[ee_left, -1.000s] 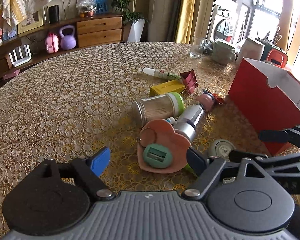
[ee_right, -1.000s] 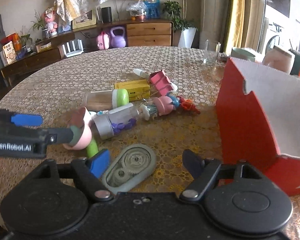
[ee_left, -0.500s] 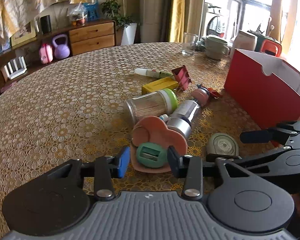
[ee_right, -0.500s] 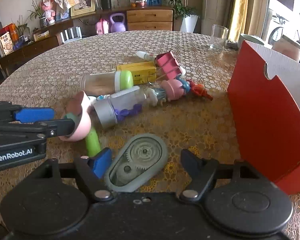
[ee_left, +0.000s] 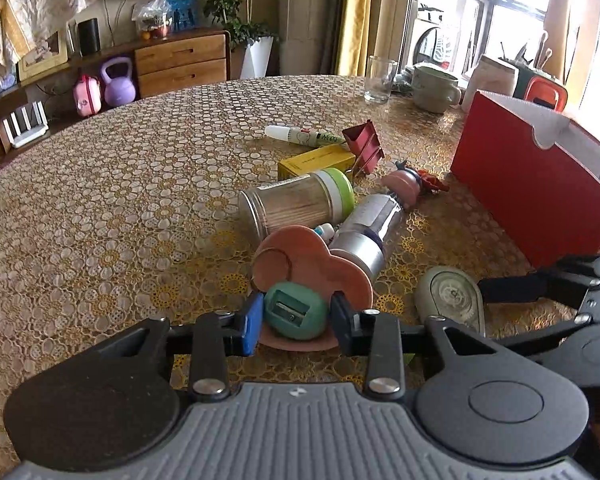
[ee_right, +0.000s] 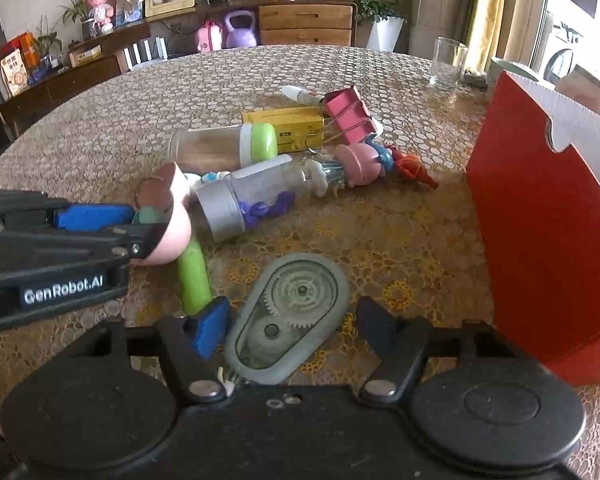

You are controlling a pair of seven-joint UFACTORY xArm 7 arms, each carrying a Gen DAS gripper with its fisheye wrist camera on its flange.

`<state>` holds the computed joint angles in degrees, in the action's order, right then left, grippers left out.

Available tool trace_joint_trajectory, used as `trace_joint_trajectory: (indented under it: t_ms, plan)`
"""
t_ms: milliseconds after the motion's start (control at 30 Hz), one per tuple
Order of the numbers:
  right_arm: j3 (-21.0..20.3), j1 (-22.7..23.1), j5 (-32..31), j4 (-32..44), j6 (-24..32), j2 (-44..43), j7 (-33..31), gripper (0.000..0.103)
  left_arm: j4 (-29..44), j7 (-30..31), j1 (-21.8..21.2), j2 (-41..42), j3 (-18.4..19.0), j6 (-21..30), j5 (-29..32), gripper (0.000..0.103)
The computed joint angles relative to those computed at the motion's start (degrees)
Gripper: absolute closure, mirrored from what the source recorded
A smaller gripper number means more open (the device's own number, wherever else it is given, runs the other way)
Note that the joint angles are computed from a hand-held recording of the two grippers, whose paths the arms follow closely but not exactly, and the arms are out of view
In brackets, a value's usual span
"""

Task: Organize rigid objects
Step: 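Close the left tool on the teal sharpener while the right tool grips the grey correction tape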

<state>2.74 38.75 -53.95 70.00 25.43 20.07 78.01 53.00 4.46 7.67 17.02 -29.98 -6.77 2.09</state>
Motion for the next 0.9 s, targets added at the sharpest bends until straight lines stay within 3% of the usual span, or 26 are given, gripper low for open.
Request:
trace_joint_trajectory:
  t_ms: [133,200,267,367,433,667,767,900]
  plan:
    - [0.0,0.3,-0.4,0.1,1.2,-0.2,-0.1,0.043,0.4,0.6,1.7,0.8,-1.8,-0.2,0.4,0.068]
    - [0.2,0.1,-0.3,-0.2,1.0,-0.5,0.0,0.044,0.1,0.1,-2.6,0.1,2.5,-0.9,0.6,0.069]
    - [0.0,0.1,-1.1,-0.7,0.6,-0.8,1.0,0.046,-0.2,-0.6,-3.2,-0.1,3.2,-1.1,0.8,0.07]
    - [-0.2,0.1,-3.0,-1.5,0.1,-1.6,3.2,0.052,-0.2,-1.1,2.1,0.4,-2.1,-0.5,1.3,0.07]
    - [-0.2,0.1,-4.6,-2.2,0.1,-2.3,5.1,0.057,-0.6,-1.3,2.6,0.0,-2.3,-0.7,1.5,0.07]
    - [0.9,-1.8,-7.2,-5.5,-1.2,-5.4,10.0,0.058,-2.0,-2.3,5.7,-2.1,-5.2,-0.7,1.8,0.07]
    - [1.6,-2.5,-10.0,-6.9,-1.2,-7.4,13.3,0.058,-2.6,-2.7,9.6,-3.2,-9.2,-0.5,2.1,0.07]
    - [3.2,-4.0,-13.2,-8.8,-1.2,-10.6,16.6,0.058,-3.4,-2.5,18.0,-4.3,-18.2,0.3,1.6,0.07]
